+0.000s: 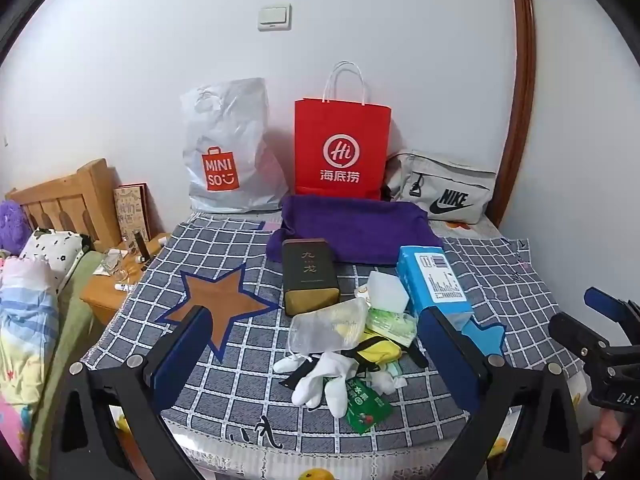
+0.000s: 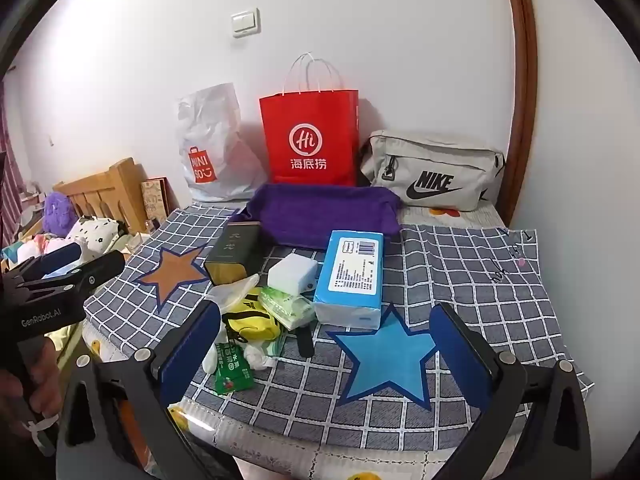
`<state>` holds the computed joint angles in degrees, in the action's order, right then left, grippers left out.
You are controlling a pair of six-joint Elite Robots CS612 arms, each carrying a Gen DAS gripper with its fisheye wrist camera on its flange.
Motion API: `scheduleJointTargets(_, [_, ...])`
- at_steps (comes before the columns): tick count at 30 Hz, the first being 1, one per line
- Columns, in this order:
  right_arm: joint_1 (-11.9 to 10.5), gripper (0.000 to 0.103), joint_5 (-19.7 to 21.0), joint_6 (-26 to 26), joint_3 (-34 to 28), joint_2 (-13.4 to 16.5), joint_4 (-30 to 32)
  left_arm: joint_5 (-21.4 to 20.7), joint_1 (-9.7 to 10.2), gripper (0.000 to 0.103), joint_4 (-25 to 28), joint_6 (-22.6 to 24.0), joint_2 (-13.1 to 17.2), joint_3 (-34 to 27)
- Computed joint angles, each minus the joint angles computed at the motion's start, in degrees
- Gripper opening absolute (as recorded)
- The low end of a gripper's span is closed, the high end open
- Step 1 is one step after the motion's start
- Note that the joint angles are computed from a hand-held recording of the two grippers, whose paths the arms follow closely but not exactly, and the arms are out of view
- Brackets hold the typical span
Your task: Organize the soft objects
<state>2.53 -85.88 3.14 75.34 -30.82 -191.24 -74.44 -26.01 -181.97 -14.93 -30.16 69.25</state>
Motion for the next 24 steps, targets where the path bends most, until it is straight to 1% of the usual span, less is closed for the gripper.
scheduleJointTargets(3, [0.0,0.103,0.2,-0.1,0.1,-0.2,0.5,0.1,0.01,0.103,-1.3,0.2,-0.3,0.6])
scheduleJointTargets(4, [0.0,0.103,0.2,-0.1,0.1,-0.2,0.5,-0.6,0.14,0.103,-0.8,0.0,-0.2,0.2])
scheduleJointTargets(5, [0.0,0.103,0.2,-0.1,0.1,-0.2,0.5,-0.7,0.13,0.103,-1.5,0.0,-0.2,0.6])
scheduleJointTargets(8, [0.0,0.103,0.1,-0.1,0.2,-0.2,0.0,-0.3,-0.1,0.103,-1.5,0.4,-0.1,0.5])
scheduleJointTargets(9, [-0.1,0.103,0.2,-0.1,0.2,-0.1,-0.1,-0.9,0.14,0.103,-1.3,0.6,-0.4,0.7])
scheduleJointTargets(13, [-0.1,0.103,0.5,0.2,0.1,-0.2,0.2,-0.2,-0.15,0.103,-1.1,0.6,-0.6,1.1])
scheduleJointTargets(24, [0.0,0.103,0.4,0.3,0.2,-0.2,0.2,-0.2,-0.19,0.103,-0.9,0.6,-0.7,1.1])
